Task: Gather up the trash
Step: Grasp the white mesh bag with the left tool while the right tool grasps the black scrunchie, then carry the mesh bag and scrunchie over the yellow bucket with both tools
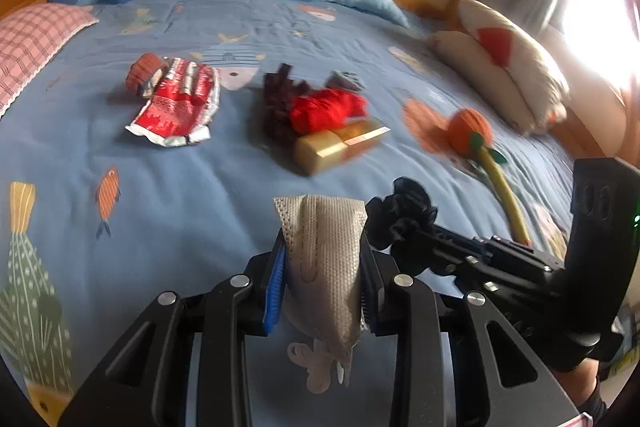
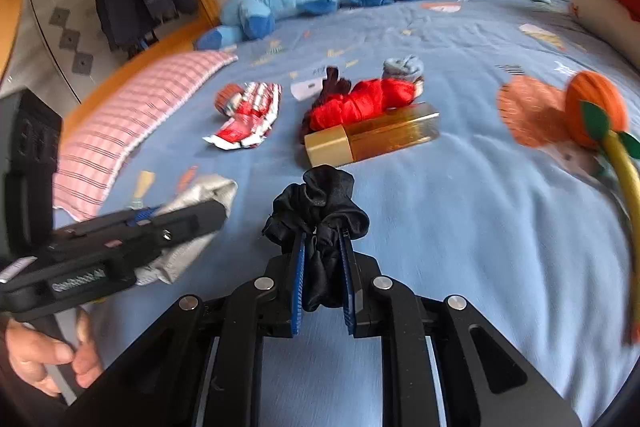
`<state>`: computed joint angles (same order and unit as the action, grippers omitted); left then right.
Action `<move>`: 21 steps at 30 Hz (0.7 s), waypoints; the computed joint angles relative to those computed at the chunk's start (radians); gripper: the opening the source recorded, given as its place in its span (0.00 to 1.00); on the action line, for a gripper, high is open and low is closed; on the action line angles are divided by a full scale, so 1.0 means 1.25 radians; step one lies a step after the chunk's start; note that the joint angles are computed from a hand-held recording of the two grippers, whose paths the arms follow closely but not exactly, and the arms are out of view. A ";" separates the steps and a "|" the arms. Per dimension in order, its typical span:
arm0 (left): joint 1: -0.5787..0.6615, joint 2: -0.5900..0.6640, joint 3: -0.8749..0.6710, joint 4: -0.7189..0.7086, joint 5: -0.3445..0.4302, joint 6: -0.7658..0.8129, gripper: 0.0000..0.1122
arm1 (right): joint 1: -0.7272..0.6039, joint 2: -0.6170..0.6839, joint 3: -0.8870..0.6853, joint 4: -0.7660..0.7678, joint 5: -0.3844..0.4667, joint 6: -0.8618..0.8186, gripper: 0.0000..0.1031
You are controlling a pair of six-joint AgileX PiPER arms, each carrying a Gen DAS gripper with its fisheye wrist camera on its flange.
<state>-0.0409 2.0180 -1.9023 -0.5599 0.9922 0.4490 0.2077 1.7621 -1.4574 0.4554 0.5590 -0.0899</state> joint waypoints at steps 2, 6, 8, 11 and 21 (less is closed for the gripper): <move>-0.001 -0.039 0.054 -0.024 -0.001 0.028 0.29 | -0.001 -0.074 0.081 0.003 -0.021 0.002 0.15; -0.013 -0.131 0.179 -0.069 -0.007 0.071 0.28 | -0.010 -0.217 0.221 -0.001 -0.040 0.023 0.15; -0.034 -0.178 0.241 -0.085 -0.013 0.096 0.28 | -0.017 -0.291 0.284 -0.014 -0.037 0.047 0.15; -0.069 -0.224 0.300 -0.113 -0.008 0.116 0.29 | -0.018 -0.393 0.359 -0.067 -0.027 0.110 0.15; -0.249 -0.363 0.462 -0.164 -0.025 0.138 0.29 | -0.069 -0.795 0.552 -0.272 0.125 0.358 0.15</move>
<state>-0.3523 1.5645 -1.3243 -0.7654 0.9610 0.6210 0.1209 0.7688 -0.7672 0.1159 0.7155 0.3572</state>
